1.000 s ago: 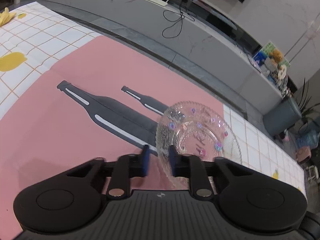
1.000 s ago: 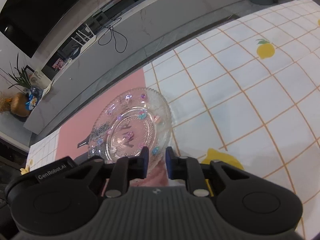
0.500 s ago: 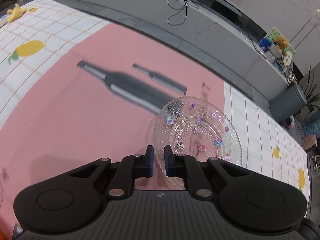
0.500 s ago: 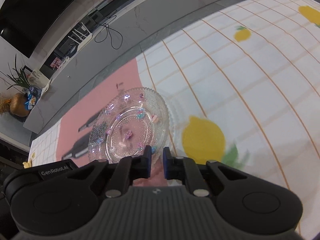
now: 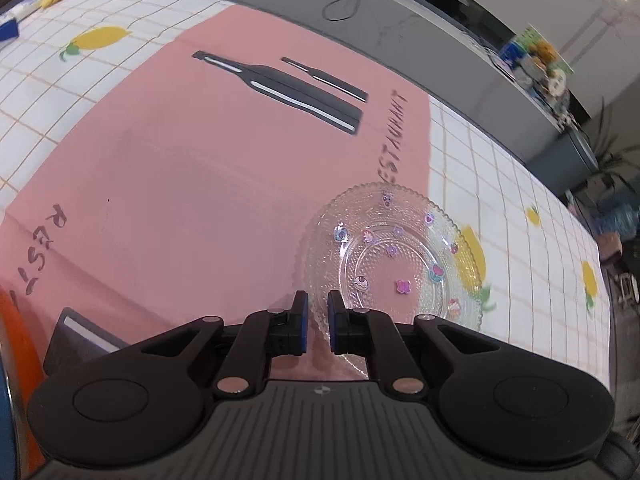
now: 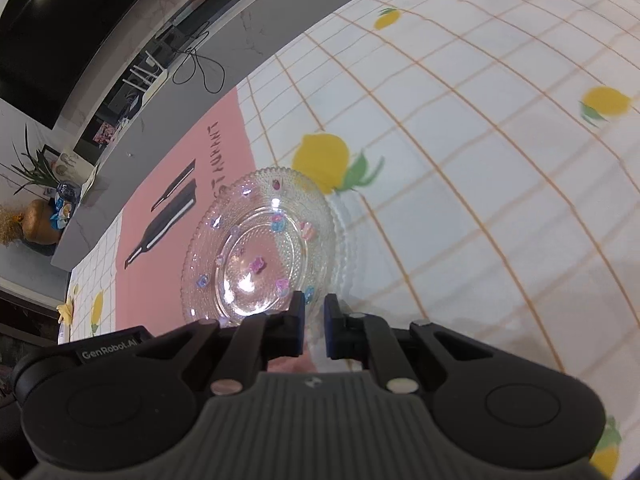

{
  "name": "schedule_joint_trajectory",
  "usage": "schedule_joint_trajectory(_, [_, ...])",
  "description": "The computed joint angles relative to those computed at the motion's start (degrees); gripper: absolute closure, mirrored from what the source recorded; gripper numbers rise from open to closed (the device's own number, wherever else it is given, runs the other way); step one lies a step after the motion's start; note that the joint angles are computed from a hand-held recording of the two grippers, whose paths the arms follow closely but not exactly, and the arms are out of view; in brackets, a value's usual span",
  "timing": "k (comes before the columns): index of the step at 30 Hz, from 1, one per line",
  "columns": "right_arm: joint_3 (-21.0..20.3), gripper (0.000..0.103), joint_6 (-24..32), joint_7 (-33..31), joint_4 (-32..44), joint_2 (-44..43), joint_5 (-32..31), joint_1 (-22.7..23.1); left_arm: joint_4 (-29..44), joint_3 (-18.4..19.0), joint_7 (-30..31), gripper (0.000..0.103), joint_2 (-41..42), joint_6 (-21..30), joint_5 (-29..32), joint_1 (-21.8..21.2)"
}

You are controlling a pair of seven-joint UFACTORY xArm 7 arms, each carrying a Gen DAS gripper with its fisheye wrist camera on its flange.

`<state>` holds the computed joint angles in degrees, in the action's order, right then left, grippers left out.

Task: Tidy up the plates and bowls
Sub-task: 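Lift the second glass plate with both grippers and carry it toward the stack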

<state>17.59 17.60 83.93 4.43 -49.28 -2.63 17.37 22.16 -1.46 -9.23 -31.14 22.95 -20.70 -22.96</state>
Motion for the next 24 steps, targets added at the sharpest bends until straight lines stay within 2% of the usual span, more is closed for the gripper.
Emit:
schedule_joint_trajectory(2, [0.90,0.094,0.62,1.23,-0.97,-1.98,0.17,0.72,-0.62,0.32,1.39,0.091,-0.62,-0.46,0.21,-0.62])
schedule_joint_trajectory(5, [0.49,0.084,0.87,1.30,-2.26,-4.15,0.08,1.58,-1.37,1.26,3.27,0.091,-1.37,-0.94,-0.22,-1.35])
schedule_joint_trajectory(7, [1.27,0.074,2.78,2.03,-3.29,-7.42,-0.50,1.44,-2.93,0.80,2.98,0.078,-2.59,-3.90,-0.23,-0.86])
schedule_joint_trajectory(8, [1.45,0.068,3.83,2.14,-3.76,-9.06,-0.94,1.44,-3.68,1.13,2.95,0.065,-3.03,-5.70,-0.60,-1.20])
schedule_joint_trajectory(9, [1.28,0.067,4.23,1.96,-4.24,-10.21,-1.39,1.34,-4.26,1.96,3.16,0.060,-3.26,-7.14,-1.17,-1.95])
schedule_joint_trajectory(11, [0.23,0.067,3.90,0.85,-4.78,-10.76,-2.09,0.89,-4.17,5.38,5.28,0.060,-2.43,-8.68,-3.04,-5.09])
schedule_joint_trajectory(13, [-0.60,0.067,2.86,-0.54,-4.88,-10.00,-2.74,-0.24,-4.02,7.22,6.72,0.060,-1.18,-10.31,-4.81,-7.16])
schedule_joint_trajectory(17, [-1.71,0.067,-0.36,-3.54,-4.75,-7.81,-3.63,-2.70,-3.91,8.81,8.53,0.060,1.54,-14.42,-6.59,-9.84])
schedule_joint_trajectory(22, [-2.29,0.068,-5.29,-7.94,-3.31,-1.86,-4.40,-6.67,-2.98,10.70,10.71,0.061,3.83,-16.04,-7.52,-11.65])
schedule_joint_trajectory(24, [-2.59,0.071,-8.23,-9.28,-3.09,0.84,-4.05,-7.69,-2.83,10.83,11.41,0.065,4.29,-16.52,-7.74,-12.05])
